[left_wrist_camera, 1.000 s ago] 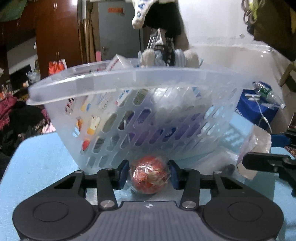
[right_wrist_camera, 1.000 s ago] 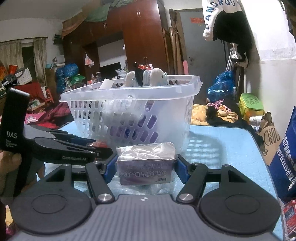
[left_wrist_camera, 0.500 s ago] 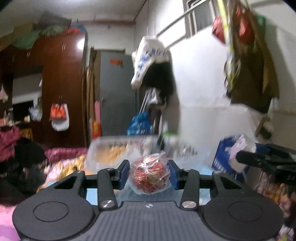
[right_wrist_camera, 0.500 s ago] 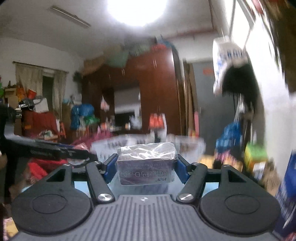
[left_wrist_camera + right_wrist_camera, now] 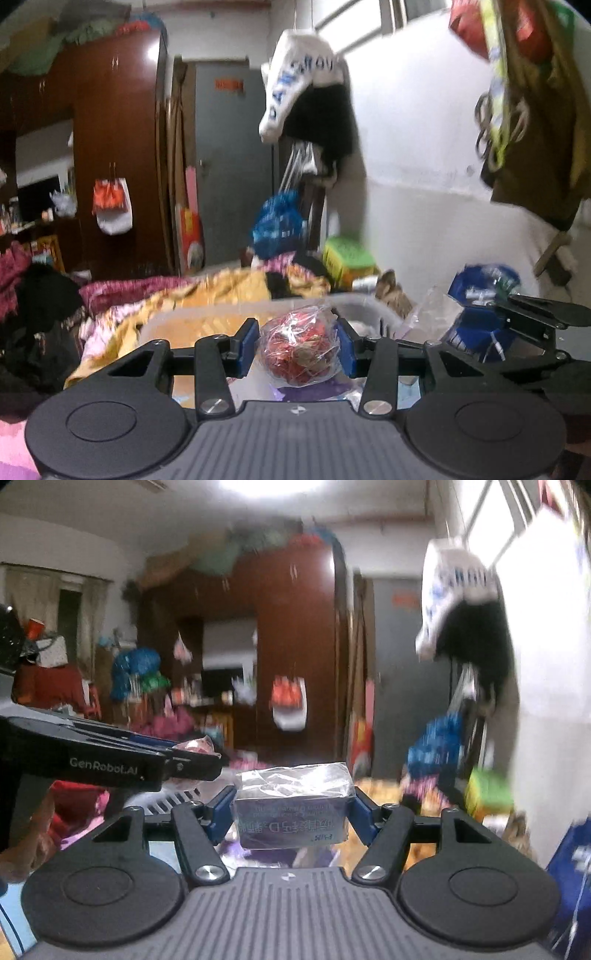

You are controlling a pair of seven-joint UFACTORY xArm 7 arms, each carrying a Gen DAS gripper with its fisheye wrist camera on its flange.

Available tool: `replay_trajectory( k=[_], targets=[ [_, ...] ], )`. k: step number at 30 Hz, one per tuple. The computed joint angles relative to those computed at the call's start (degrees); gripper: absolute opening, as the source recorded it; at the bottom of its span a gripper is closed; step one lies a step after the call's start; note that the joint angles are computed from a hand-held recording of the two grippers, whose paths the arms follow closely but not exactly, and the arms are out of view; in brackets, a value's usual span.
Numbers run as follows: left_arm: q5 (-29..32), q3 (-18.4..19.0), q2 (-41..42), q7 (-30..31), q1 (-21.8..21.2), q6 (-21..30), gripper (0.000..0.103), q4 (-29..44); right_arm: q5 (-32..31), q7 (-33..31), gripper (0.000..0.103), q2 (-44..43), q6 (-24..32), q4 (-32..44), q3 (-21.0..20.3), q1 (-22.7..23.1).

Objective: Organize objects
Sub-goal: 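Lift the ball in the left gripper while the right lifts the soap over the basket, then open both grippers to drop the ball and soap into the basket, then move both grippers toward the clear plastic bag lying on the table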

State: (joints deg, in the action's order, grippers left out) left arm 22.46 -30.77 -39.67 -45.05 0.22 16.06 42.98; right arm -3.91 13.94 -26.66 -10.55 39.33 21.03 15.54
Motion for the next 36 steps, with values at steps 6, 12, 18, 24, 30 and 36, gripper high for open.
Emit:
replay_trajectory(
  k=[6, 12, 18, 24, 30, 36],
  targets=[
    [-0.6, 1.0, 3.0, 0.5, -1.3, -0.5, 0.048, -0.4, -0.5, 1.3, 0.067, 2.5, 6.4, 2.6, -0.1, -0.3],
    [0.3, 0.8, 6.2, -1.4, -0.8, 0.8, 0.048, 0.8, -2.1, 3.6, 0.067, 1.4, 10.7, 2.6, -0.1, -0.6],
    [0.5, 2.6, 8.2, -3.4, -1.9, -1.3, 0.05, -0.3, -1.9, 2.9, 0.068, 2.8, 11.1, 2.5, -4.0, 3.3],
    [2.6, 0.2, 3.4, -6.9, 2.1, -5.2, 0.081, -3.4, -1.2, 3.5, 0.087, 1.7, 8.0, 0.3, -6.2, 4.6],
    [-0.6, 4.0, -6.6, -1.1, -5.0, -3.8, 0.088, -9.0, 0.2, 0.9, 0.103, -4.7, 0.6, -7.3, -13.0, 11.6],
    [-4.2, 5.0, -22.5, 5.5, -14.0, 12.2, 0.088, -14.2, 0.0, 0.1, 0.103, -14.2, -4.7, -19.0, -21.2, 20.1]
  ],
)
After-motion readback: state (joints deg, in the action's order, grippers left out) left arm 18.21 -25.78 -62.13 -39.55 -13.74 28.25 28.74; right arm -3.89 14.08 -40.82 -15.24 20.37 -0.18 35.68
